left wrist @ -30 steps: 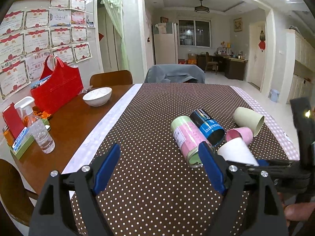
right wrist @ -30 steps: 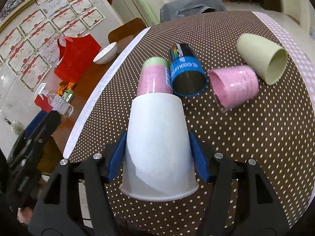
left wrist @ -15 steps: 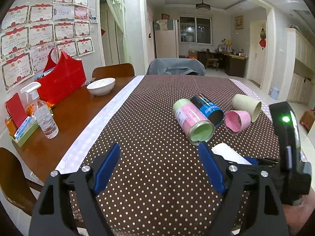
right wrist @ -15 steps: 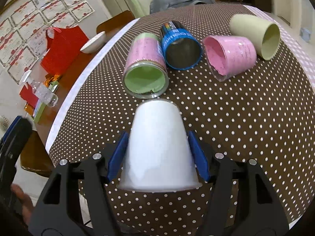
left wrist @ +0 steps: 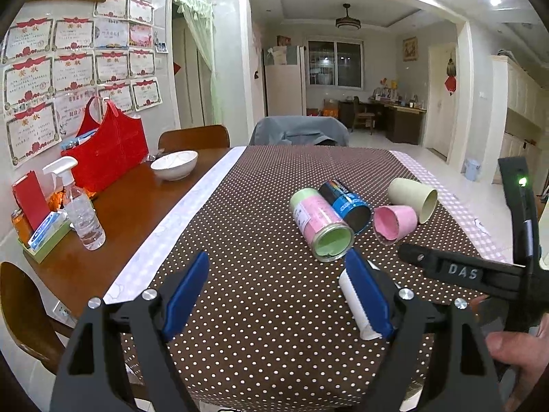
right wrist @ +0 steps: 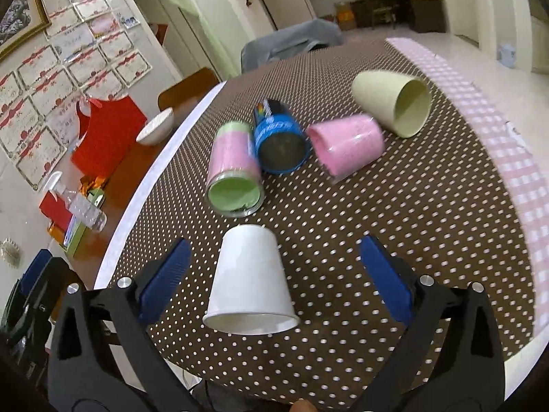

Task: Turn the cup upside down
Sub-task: 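Lower the white cup onto the runner and open the right gripper, then move the left gripper toward the white cup lying on its side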

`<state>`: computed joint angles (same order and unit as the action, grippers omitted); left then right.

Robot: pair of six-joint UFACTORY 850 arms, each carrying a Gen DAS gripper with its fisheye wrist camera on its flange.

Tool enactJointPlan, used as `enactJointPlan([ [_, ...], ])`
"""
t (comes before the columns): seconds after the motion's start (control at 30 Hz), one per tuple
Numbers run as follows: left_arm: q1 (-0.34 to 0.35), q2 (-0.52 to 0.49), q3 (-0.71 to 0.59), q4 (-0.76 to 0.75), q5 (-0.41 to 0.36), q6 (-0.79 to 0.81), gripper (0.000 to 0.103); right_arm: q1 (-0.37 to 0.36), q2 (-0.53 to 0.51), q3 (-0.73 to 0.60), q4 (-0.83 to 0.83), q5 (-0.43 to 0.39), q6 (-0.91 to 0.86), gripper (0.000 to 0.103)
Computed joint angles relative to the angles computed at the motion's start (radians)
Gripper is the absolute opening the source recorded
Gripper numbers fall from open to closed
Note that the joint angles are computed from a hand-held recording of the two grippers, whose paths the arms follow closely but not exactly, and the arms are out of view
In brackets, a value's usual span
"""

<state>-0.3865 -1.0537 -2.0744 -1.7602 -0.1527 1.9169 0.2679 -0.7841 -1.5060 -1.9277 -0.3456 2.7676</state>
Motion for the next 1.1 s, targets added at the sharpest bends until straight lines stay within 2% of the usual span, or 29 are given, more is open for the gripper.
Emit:
enactJointPlan([
  [0.2,0.001,0.050,0.070,-0.298,-0.026,0.296,0.081,0.033,0.055,0.062,-0.031,-0.131,0.023,0.097],
  [0.37,0.003,0.077,0.108,-0.428,-0.047,0.425,0.081,0.060,0.081,0.081,-0.026,-0.215,-0.014,0.097],
  [0.53,0.005,0.103,0.143,-0.493,-0.069,0.490,0.081,0.089,0.106,0.103,-0.022,-0.301,-0.051,0.097],
  [0.7,0.007,0.112,0.154,-0.462,-0.079,0.455,0.081,0.117,0.137,0.142,-0.045,-0.393,-0.054,0.097],
  [0.9,0.007,0.128,0.181,-0.522,-0.088,0.512,0.081,0.148,0.163,0.189,-0.075,-0.517,-0.038,0.097],
  [1.1,0.005,0.145,0.209,-0.572,-0.103,0.560,0.081,0.163,0.176,0.218,-0.094,-0.576,-0.022,0.097],
])
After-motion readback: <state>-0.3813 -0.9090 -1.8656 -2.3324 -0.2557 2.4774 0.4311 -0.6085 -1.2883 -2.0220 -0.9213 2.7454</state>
